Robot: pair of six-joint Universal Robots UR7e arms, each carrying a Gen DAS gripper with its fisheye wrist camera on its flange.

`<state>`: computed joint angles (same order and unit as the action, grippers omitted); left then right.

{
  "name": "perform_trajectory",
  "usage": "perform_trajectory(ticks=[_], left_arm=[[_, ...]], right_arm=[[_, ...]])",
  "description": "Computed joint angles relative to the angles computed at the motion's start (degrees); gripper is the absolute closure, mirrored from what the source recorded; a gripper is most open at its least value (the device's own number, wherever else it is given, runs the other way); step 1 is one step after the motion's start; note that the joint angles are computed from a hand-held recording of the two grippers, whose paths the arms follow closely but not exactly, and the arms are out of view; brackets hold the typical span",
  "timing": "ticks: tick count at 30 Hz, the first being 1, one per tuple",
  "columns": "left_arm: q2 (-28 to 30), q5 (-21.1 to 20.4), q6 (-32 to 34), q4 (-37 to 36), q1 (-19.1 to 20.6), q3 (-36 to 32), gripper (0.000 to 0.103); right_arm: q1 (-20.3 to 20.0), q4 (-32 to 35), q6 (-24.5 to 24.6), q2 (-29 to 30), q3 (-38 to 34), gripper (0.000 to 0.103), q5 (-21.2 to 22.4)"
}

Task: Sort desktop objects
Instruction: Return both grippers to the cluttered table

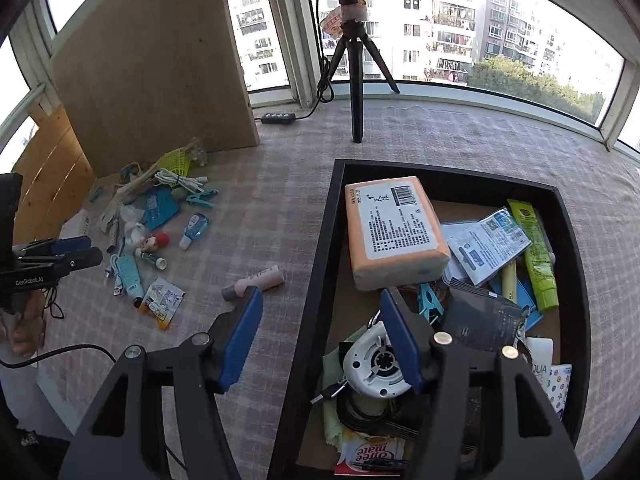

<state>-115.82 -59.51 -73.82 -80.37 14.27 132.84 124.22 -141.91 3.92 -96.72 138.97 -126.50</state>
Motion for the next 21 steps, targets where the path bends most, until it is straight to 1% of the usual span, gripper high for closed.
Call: perform_trajectory(ticks=[3, 6, 9, 12, 14, 17, 19, 21], left_arm=[[-5.9, -0.9, -6.1, 8.6, -0.4, 0.1, 0.040], [-9.4, -2.6, -10.2, 12.8, -0.8, 0.6, 0.044], [-10.6, -3.3, -11.6, 13.0, -1.1, 1.5, 0.048], [-10.6, -3.4, -11.0, 9.9, -0.5, 2.6, 0.050], [-9.9, -2.9, -11.1, 8.7, 0.0, 3.2, 0.051], [-9.9, -2.9, -11.9, 8.9, 0.1, 4.1, 0.051], [-10.4, -3.6, -11.6, 8.8, 1.1, 4.7, 0.055], [-11.1, -4.1, -11.5, 8.3, 2.6, 5.2, 0.059]], right_arm=[[1.0, -0.9, 0.2, 4.3, -0.2, 0.043, 2.4], [2.1, -1.1, 1.3, 9.4, -1.1, 0.043, 4.1], [3.6, -2.1, 2.1, 14.8, -1.9, 0.043, 4.6], [3.9, -1.7, 4.6, 19.1, -2.8, 0.043, 6.2], [3.9, -3.2, 5.6, 21.2, -2.9, 0.043, 7.8], [4.3, -6.0, 6.0, 23.8, -3.0, 0.043, 9.5], [4.7, -6.9, 5.8, 25.3, -3.5, 0.043, 10.8], [5.6, -7.6, 4.8, 26.9, -4.2, 0.044, 11.2]])
